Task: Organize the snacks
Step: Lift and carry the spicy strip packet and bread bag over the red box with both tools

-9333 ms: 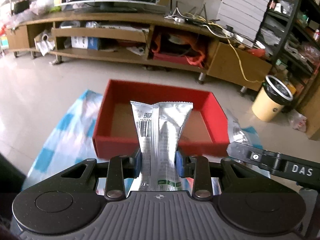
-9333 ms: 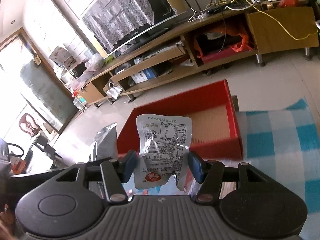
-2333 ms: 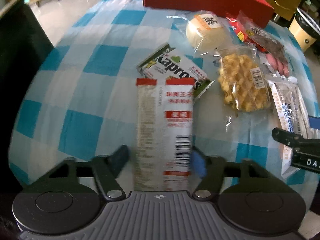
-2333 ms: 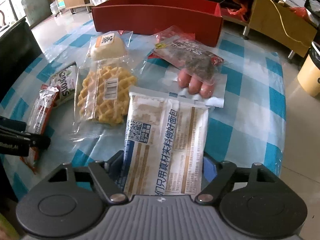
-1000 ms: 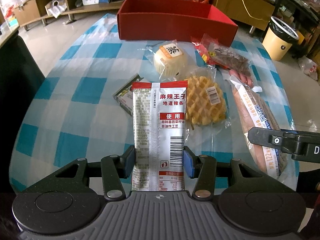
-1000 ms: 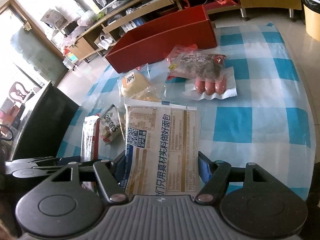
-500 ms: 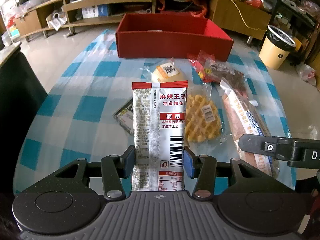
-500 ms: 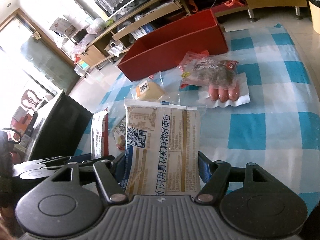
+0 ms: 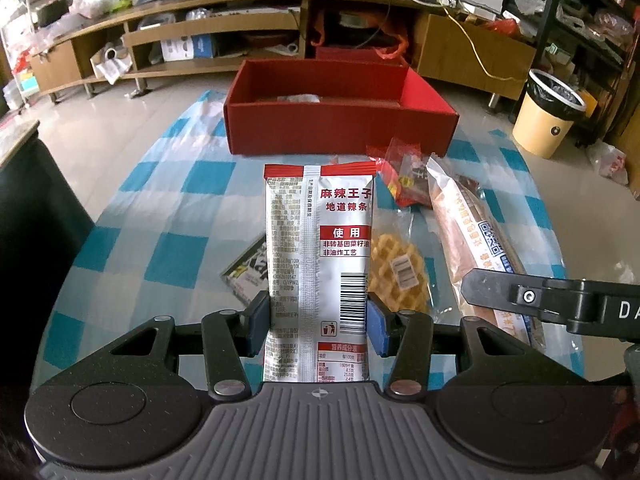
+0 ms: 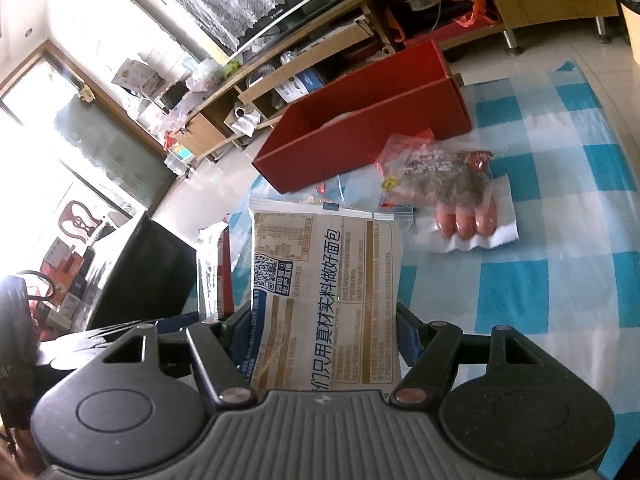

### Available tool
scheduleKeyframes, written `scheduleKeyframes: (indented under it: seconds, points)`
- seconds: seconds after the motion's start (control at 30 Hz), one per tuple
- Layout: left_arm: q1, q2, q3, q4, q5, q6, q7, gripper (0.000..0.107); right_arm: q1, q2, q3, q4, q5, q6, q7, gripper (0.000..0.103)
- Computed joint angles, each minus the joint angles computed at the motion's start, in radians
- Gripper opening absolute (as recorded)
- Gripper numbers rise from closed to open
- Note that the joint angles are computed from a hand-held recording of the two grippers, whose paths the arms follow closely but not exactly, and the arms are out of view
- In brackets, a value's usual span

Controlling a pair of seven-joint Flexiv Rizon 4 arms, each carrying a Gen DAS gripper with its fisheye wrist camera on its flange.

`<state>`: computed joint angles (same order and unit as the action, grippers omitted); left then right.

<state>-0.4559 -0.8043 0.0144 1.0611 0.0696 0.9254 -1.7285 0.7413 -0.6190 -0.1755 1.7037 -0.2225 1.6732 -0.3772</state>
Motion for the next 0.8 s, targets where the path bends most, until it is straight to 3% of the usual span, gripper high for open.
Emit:
scheduleKeyframes:
  seconds: [0.33, 0.8]
  points:
    - [-0.001, -0.042, 0.003, -0.085, -0.002, -0.003, -0.001, 0.057, 0.033, -0.009, -0.063, -0.019, 0.018, 0.025, 0.007, 0.068]
    - [-0.002, -0.14, 0.01, -0.267, -0.014, -0.04, 0.008, 0.057, 0.014, -0.041, -0.075, -0.083, 0.037, 0.026, -0.008, 0.068]
